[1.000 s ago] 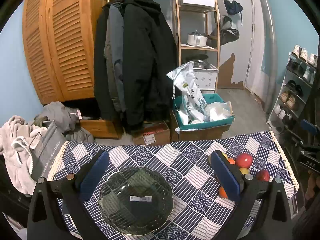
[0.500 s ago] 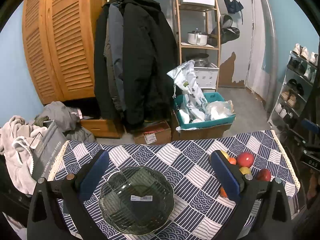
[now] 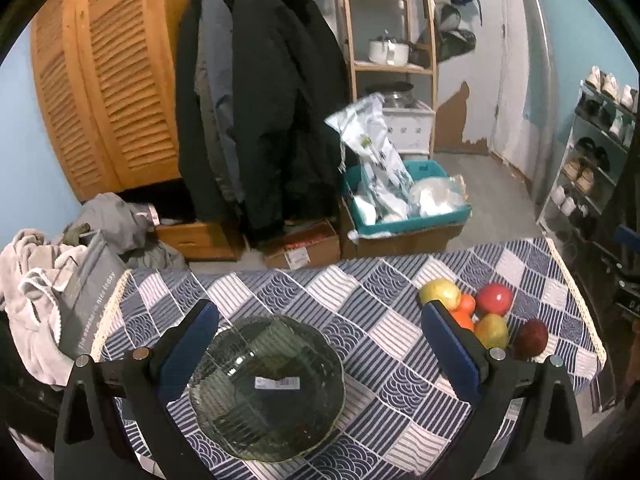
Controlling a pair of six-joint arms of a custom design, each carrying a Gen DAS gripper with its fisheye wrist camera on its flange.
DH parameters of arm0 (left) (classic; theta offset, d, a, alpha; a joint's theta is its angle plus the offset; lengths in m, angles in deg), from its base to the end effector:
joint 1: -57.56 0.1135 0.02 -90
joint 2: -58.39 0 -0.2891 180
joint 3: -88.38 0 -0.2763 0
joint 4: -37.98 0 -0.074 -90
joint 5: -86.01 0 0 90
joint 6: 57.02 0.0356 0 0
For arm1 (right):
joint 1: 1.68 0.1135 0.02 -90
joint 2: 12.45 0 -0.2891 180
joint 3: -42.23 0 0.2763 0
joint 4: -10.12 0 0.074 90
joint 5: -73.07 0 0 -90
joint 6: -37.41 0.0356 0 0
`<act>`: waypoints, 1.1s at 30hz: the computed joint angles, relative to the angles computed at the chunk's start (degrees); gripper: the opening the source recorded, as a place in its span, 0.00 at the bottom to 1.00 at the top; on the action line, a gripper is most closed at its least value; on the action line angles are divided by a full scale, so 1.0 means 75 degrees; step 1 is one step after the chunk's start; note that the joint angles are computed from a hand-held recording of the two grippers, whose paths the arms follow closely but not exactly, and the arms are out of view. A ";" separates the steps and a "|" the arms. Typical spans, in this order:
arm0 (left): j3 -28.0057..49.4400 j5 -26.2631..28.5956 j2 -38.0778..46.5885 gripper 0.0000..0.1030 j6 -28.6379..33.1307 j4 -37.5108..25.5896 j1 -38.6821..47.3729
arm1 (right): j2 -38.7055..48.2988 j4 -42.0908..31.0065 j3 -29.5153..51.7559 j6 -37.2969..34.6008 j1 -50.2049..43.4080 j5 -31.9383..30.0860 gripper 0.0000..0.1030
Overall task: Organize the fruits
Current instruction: 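Move both tools forward toward the fruit cluster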
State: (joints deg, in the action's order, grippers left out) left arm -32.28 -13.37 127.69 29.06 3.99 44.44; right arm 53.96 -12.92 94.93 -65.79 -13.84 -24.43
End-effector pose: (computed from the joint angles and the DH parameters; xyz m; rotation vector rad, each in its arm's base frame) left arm 0.2628 -0.0553 0.2604 0.1056 2.3230 0.0422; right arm 0.2554 -0.0503 0.2476 -0.0925 2.2058 -0.1017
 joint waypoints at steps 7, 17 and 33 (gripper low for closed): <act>0.0150 0.0139 0.0587 0.99 -0.0261 -0.0073 -0.0293 | 0.0624 -0.0026 0.0009 -0.0282 -0.0440 0.0046 0.87; 0.0452 -0.0379 0.1317 0.99 -0.0567 -0.0222 -0.1026 | 0.1648 -0.0204 0.0313 -0.0216 -0.1001 -0.0061 0.87; 0.1145 -0.0321 0.3243 0.99 -0.1026 -0.0046 -0.1777 | 0.3617 -0.0245 0.0777 -0.0284 -0.1313 0.0117 0.87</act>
State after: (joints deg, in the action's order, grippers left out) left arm -23.70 -15.78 152.02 21.37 3.65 31.12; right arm 81.08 -14.76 100.75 -67.92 -23.69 -23.55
